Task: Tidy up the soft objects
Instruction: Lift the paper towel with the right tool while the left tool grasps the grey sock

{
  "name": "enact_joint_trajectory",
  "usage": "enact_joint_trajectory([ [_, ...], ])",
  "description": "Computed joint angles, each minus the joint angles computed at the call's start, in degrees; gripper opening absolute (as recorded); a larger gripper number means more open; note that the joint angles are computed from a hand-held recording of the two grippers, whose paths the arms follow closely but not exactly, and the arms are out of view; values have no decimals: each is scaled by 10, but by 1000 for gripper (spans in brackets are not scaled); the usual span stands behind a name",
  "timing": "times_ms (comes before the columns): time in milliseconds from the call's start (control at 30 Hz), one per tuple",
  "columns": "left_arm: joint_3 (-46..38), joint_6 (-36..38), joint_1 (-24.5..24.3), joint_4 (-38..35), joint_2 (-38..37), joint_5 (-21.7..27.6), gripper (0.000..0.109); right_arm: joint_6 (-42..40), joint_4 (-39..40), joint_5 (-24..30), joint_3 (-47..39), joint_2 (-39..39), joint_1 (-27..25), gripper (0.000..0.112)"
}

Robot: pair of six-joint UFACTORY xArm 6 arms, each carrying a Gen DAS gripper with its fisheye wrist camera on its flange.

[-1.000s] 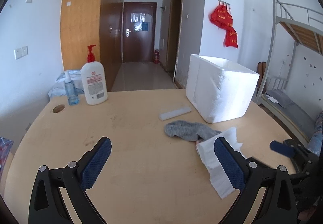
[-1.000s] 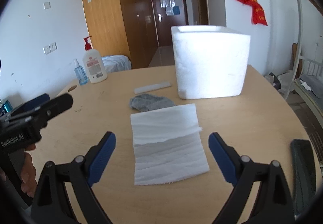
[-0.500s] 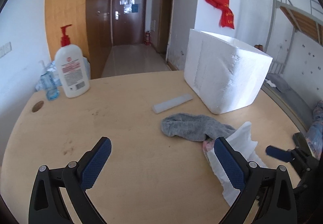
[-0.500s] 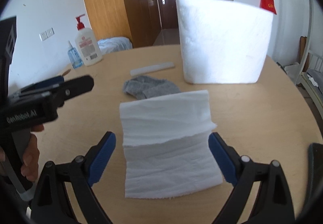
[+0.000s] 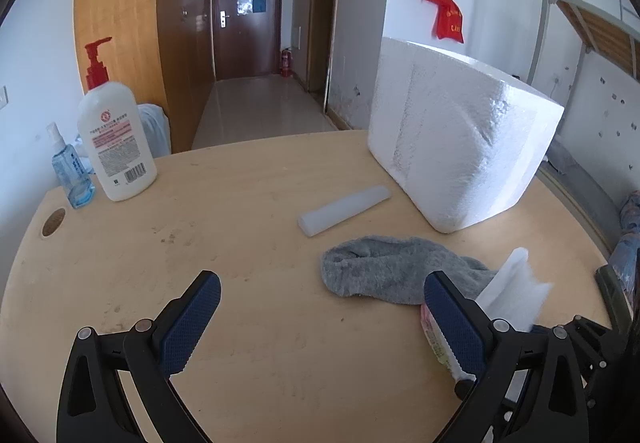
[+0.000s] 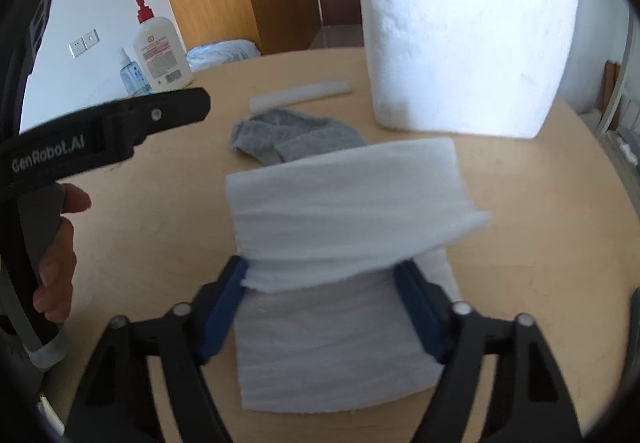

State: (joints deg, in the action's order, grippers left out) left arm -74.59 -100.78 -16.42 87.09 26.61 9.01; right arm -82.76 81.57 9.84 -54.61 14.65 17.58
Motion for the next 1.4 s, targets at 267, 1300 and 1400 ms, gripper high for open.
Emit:
enact_joint_trajectory([
  [267,-9,-19,3,15,5,-5,102,23,-26,29,9,-12,-17,28],
  [1300,-157,321,-46,-297,152,9,91,-84,116,76,28,-56,-89,13],
  [1400,-168,375,-49,-352,165,18,79,-82,113,76,26,-52,-87,14],
])
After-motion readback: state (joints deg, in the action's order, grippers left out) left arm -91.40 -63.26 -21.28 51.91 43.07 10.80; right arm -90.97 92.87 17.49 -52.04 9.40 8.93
